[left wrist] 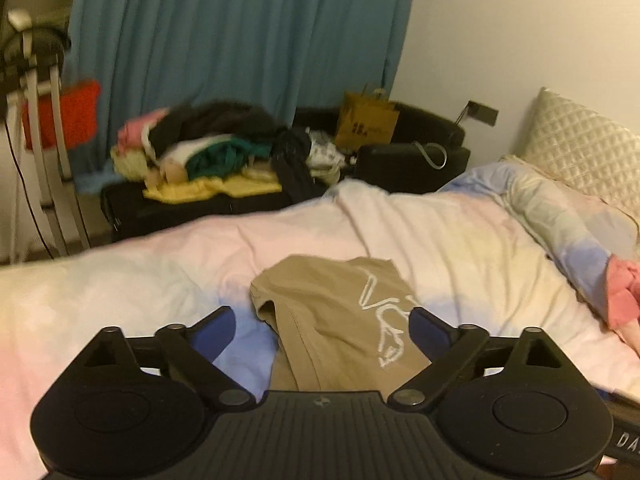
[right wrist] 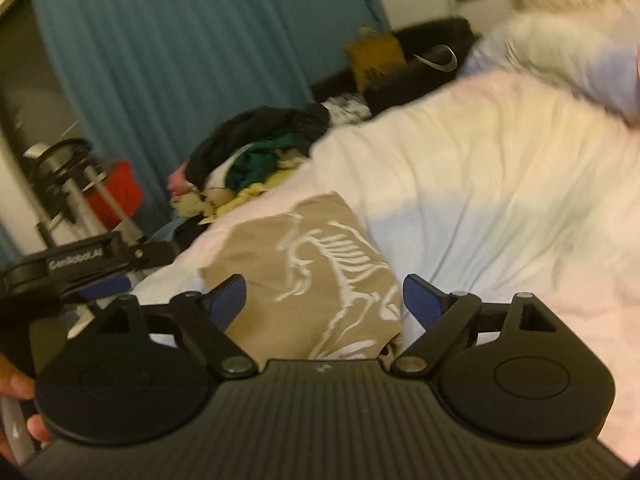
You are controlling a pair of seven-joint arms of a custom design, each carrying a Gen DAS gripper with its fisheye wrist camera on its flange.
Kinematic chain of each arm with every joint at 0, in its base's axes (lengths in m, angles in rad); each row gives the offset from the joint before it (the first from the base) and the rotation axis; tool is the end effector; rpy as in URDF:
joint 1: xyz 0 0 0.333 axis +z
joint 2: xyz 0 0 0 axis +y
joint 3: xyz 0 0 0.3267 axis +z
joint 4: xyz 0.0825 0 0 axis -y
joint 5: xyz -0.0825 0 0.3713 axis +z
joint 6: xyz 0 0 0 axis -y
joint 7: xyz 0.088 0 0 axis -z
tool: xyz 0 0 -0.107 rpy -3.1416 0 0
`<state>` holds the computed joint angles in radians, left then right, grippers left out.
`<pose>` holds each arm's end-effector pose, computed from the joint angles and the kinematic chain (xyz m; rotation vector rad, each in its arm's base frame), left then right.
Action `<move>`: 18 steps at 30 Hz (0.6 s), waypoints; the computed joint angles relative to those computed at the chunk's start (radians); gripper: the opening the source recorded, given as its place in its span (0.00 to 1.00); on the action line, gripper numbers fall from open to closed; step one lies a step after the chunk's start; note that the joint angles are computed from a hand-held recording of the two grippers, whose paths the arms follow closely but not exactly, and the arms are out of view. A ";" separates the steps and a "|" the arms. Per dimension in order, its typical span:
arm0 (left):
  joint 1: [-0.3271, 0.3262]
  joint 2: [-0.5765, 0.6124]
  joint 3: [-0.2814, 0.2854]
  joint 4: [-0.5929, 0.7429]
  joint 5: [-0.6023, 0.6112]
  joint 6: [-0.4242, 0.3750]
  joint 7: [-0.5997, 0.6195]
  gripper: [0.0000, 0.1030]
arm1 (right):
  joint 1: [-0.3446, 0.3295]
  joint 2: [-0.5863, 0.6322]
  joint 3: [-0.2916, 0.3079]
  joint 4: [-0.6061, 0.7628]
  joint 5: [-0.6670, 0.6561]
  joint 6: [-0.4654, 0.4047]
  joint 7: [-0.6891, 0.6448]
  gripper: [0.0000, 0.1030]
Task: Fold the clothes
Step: 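Open both grippers and withdraw them from the small folded shirt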
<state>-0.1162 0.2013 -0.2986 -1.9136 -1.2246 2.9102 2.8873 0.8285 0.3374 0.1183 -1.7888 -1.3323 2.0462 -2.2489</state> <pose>0.5972 -0.1874 0.4702 -1.1741 2.2058 -1.2553 0.4265 0.4886 0.4095 -0.8181 1.9951 -0.8542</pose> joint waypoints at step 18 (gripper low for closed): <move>-0.059 -0.803 0.231 -0.613 -0.391 -0.149 0.420 1.00 | 0.268 0.049 0.069 0.230 -0.022 -0.369 -0.237 0.84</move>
<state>-0.1753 -0.6018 -0.0678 -2.5267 -1.6156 2.7613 3.3078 1.0970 0.3864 0.1875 -1.5593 -1.3544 1.6775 -2.4860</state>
